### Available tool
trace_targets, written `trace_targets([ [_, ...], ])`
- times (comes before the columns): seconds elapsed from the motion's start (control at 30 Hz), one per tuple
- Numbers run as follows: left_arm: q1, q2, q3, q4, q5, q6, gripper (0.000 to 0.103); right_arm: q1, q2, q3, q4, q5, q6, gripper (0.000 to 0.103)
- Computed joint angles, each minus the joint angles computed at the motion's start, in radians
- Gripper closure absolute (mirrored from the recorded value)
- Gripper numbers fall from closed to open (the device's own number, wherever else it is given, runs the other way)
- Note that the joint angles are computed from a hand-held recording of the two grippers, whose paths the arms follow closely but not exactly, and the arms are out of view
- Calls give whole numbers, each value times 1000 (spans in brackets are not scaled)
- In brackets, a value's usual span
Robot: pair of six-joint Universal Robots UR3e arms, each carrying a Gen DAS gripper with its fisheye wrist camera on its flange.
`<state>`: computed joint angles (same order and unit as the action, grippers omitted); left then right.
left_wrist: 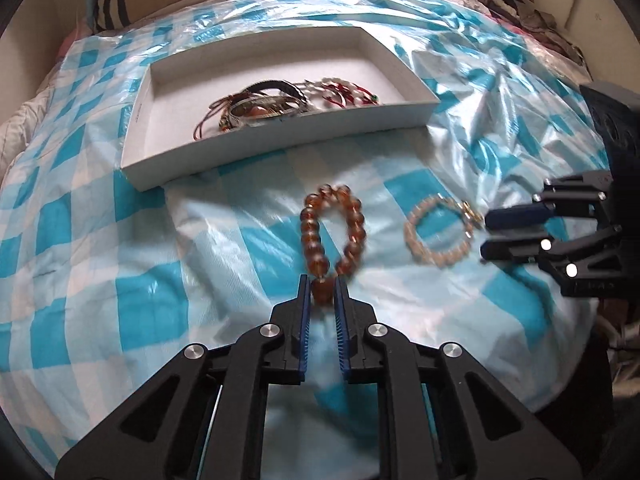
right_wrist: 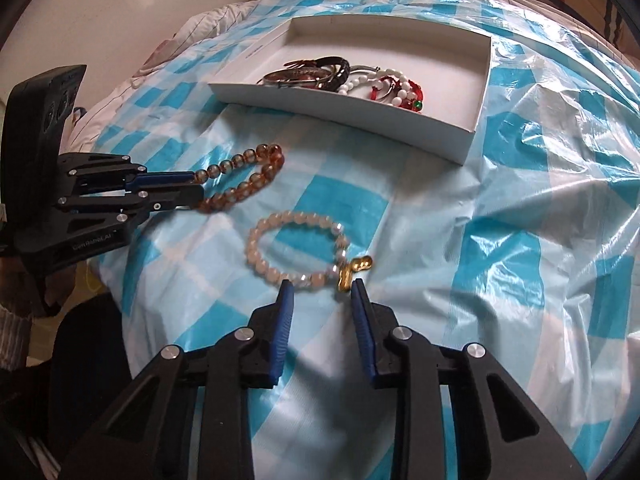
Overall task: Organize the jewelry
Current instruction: 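Move both tools over the brown and pink bead bracelets, then grasp the brown bead bracelet with the left tool while the right grasps the pink bead bracelet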
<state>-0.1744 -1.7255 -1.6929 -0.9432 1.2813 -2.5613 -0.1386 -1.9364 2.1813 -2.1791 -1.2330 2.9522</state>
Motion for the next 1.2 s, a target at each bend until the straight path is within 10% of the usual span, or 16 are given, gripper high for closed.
trace_targets([
  [0.3, 58, 86, -31, 37, -38, -47, 91, -122, -81, 19, -27, 109, 55, 59],
  [0.57, -74, -182, 110, 135, 78, -132, 88, 83, 229, -48, -252, -98, 100, 59],
  [0.77, -58, -38, -17, 96, 69, -43, 92, 119, 120, -7, -176, -96, 58, 91],
  [0.97, 55, 201, -136, -90, -28, 65, 92, 87, -96, 31, 22, -23, 25, 93],
  [1.03, 74, 228, -159, -99, -29, 75, 92, 38, -132, 35, 80, 26, 11, 89],
  [1.1, 85, 223, -164, -82, -31, 51, 92, -4, -139, 50, 69, 54, 25, 55],
  [1.2, 89, 203, -168, -34, -32, -10, 87, -33, -105, 71, -2, 89, 63, 50],
])
